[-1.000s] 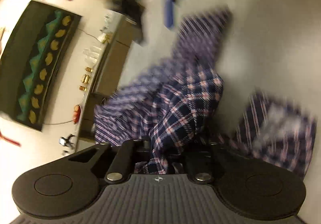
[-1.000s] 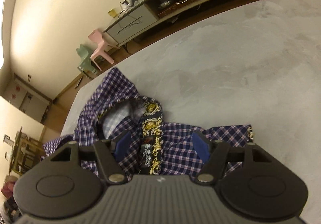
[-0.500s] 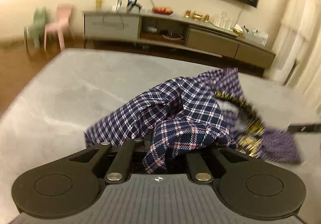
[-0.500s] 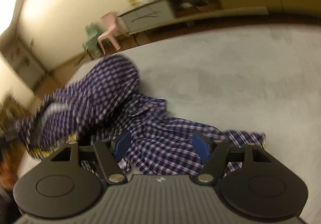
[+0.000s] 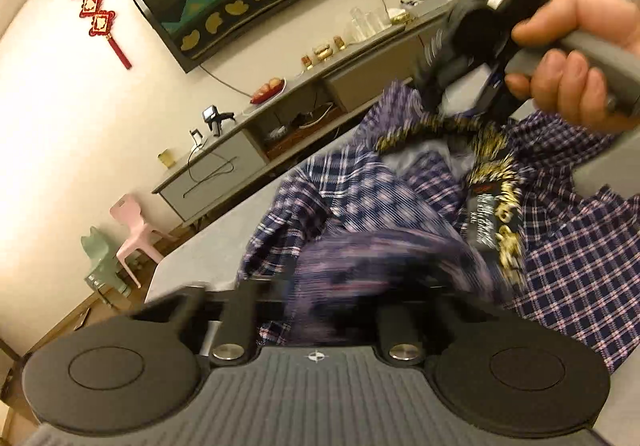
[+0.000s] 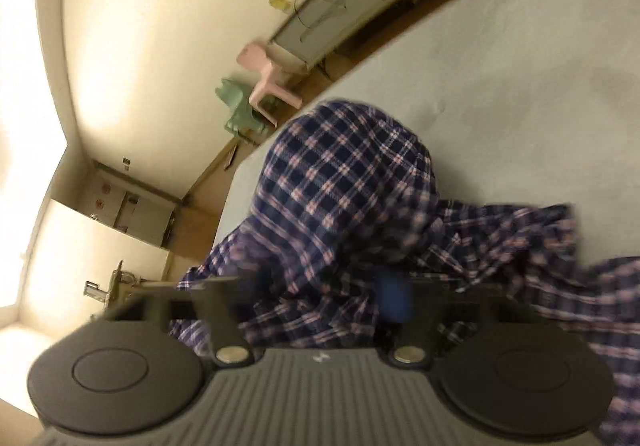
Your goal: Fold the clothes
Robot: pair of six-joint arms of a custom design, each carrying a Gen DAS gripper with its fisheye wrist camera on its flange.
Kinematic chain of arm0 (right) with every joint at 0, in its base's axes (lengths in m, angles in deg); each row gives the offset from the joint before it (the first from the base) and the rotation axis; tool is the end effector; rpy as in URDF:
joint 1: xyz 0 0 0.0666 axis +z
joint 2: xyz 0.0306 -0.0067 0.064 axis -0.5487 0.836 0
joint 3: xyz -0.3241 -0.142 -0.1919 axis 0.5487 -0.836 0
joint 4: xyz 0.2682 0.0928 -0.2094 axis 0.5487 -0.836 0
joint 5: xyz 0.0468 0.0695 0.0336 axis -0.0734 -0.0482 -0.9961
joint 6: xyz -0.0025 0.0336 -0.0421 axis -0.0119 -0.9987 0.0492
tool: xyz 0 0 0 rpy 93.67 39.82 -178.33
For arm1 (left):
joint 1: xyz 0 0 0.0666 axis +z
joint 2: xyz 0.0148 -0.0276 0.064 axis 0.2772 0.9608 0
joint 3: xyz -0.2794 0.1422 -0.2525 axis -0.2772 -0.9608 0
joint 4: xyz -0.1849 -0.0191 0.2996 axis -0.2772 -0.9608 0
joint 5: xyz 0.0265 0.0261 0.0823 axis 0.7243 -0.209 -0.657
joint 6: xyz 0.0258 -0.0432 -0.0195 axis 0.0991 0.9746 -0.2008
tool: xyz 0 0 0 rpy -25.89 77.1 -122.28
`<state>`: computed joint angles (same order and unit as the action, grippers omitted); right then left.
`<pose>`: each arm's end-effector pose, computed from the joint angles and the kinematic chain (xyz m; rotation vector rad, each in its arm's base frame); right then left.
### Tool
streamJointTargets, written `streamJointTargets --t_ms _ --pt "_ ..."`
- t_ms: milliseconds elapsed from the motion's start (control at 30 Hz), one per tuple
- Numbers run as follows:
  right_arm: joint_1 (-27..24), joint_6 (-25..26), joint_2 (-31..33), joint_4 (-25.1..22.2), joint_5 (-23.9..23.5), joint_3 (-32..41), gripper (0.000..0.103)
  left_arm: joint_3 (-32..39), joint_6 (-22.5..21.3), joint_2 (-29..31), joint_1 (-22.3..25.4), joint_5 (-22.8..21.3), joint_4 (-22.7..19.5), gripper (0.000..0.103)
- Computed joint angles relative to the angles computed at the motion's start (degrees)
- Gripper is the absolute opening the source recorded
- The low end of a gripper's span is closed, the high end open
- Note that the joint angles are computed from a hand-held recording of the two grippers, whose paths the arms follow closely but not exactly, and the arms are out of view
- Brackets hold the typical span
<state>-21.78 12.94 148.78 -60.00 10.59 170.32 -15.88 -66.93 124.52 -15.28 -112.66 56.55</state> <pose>0.6078 0.1490 0.3134 0.0242 2.4037 1.2998 0.3490 -0.1876 0.3478 0.4378 2.0339 0.5309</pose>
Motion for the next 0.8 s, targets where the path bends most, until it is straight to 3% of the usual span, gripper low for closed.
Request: streamJointTargets --t_ms 33,167,333,433,500,600,667,800 --pt "0.11 -0.30 -1.26 2.16 1.97 -1.56 0.008 -0.77 -0.36 -1.39 0.13 0.15 0.88 0.012" --pt "-2.03 -2.55 -12.88 16.54 1.32 -14.15 0.006 -4.35 -0.27 -8.62 -0.28 1.44 7.71 0.008" --pt "-6.84 -0.53 -31.85 23.76 -0.92 -24.96 0.005 -4.36 5.68 -19.70 -2.53 9.09 14.99 0.008" --pt "-10.68 -2.33 -43.21 26.92 -4.88 -26.80 0.005 -0.80 10.71 -25.42 -4.58 15.09 17.18 0.007" --pt "-13.78 -5.98 -48.75 31.68 -8.56 -25.53 0.005 4.06 13.00 -26.68 -5.61 18.60 16.78 0.007" --pt "-16.93 -8.23 -52.29 29.93 -10.98 -19.63 0.005 14.25 18.40 -24.20 -4.19 22.96 11.52 0.007" --pt "-17.07 -4.99 -52.41 22.52 -9.81 -13.86 0.005 21.52 22.60 -20.86 -2.19 25.41 6.45 0.007" --pt "-11.15 6.62 -46.47 3.25 1.40 -1.49 0.005 34.16 31.21 -10.27 4.35 27.19 -6.20 0.007"
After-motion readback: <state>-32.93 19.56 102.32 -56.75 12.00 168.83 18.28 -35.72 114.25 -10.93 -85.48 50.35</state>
